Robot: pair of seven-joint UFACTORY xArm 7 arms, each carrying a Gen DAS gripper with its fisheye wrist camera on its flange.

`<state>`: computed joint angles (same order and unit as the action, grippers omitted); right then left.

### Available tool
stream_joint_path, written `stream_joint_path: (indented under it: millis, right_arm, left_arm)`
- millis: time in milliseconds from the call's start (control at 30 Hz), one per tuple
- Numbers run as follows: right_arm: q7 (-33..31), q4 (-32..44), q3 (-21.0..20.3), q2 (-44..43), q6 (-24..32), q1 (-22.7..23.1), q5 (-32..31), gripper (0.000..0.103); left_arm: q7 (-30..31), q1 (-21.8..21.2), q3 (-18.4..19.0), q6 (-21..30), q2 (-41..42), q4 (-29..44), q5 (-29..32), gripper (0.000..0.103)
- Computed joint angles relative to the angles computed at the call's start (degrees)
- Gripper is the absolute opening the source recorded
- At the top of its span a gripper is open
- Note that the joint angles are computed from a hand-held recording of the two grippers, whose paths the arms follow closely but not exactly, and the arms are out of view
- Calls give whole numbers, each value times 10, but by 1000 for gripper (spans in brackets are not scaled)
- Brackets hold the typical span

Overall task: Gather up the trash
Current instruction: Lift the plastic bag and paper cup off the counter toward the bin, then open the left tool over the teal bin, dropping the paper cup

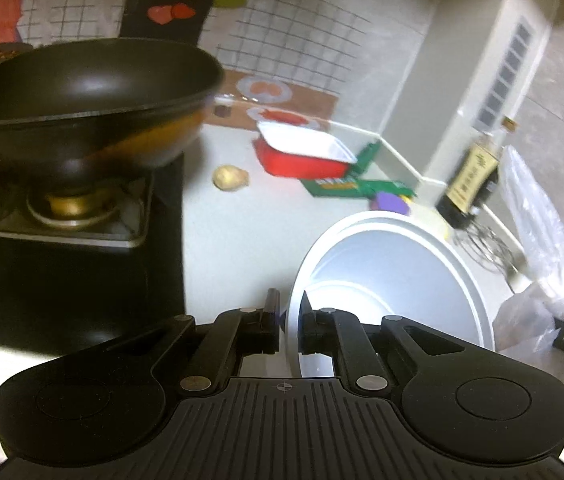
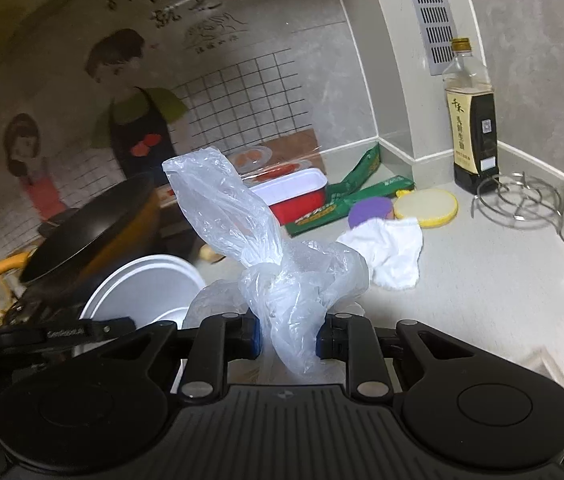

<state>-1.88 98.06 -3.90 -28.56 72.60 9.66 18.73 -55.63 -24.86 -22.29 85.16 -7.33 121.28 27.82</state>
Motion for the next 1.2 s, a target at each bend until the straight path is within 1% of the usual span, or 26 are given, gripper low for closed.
stream_joint_path:
  millis: [67, 167, 267, 333, 433, 500, 567, 633, 767, 800, 833, 867, 900, 933, 967, 1000, 1067, 1133, 1200]
  right_arm:
    - [1, -23, -7, -29, 13, -7, -7, 21]
    - [12, -54, -20, -75, 43, -30, -35, 21]
    - [20, -87, -35, -122, 72, -64, -76, 21]
    - [17, -112, -43, -154, 92, -86, -108, 21]
    - [15, -140, -59, -188, 138, -116, -147, 21]
    - [8, -164, -65, -213, 164, -137, -176, 21]
    - [0, -187, -69, -238, 186, -156, -203, 21]
    - [-1, -203, -73, -255, 211, -171, -218, 21]
    - [-3, -246, -73, -295, 250, -198, -251, 21]
    - [-5, -258, -73, -303, 253, -202, -259, 21]
    - [-7, -272, -73, -311, 252, -206, -266, 21]
    - [-9, -280, -72, -317, 254, -209, -272, 21]
    - [-10, -291, -70, -323, 254, -213, -279, 21]
    - [-10, -299, -67, -326, 255, -216, -285, 21]
    - [-10, -305, -64, -327, 258, -218, -288, 21]
    - [-10, -308, -62, -326, 261, -218, -289, 21]
    - [-15, -311, -59, -324, 262, -212, -286, 21]
    - [-20, -318, -56, -321, 254, -204, -279, 21]
    - [-17, -330, -54, -315, 244, -201, -272, 21]
  left_arm:
    - [-1, -9, -6, -9, -11, -11, -16, 11]
    - [13, -23, -15, -21, -19, -31, -66, 11]
    - [26, -45, -27, -24, -11, -54, -111, 11]
    - [29, -61, -23, -40, -6, -88, -156, 11]
    - [32, -86, -16, -63, 14, -145, -221, 11]
    - [33, -103, -12, -79, 38, -171, -246, 11]
    - [25, -119, -5, -106, 64, -200, -270, 11]
    - [19, -134, 4, -138, 96, -221, -284, 11]
    - [9, -169, 23, -189, 162, -253, -251, 12]
    - [15, -172, 28, -215, 170, -274, -254, 14]
    - [41, -167, 31, -255, 178, -303, -280, 19]
    - [69, -159, 32, -287, 184, -331, -314, 22]
    - [85, -154, 32, -307, 187, -357, -345, 24]
    - [91, -149, 35, -317, 192, -378, -367, 26]
    - [88, -148, 38, -323, 195, -394, -373, 28]
    - [83, -150, 42, -323, 197, -403, -366, 31]
    - [85, -155, 46, -330, 184, -425, -341, 31]
    - [123, -147, 39, -364, 147, -466, -365, 31]
    - [163, -142, 31, -393, 95, -512, -412, 31]
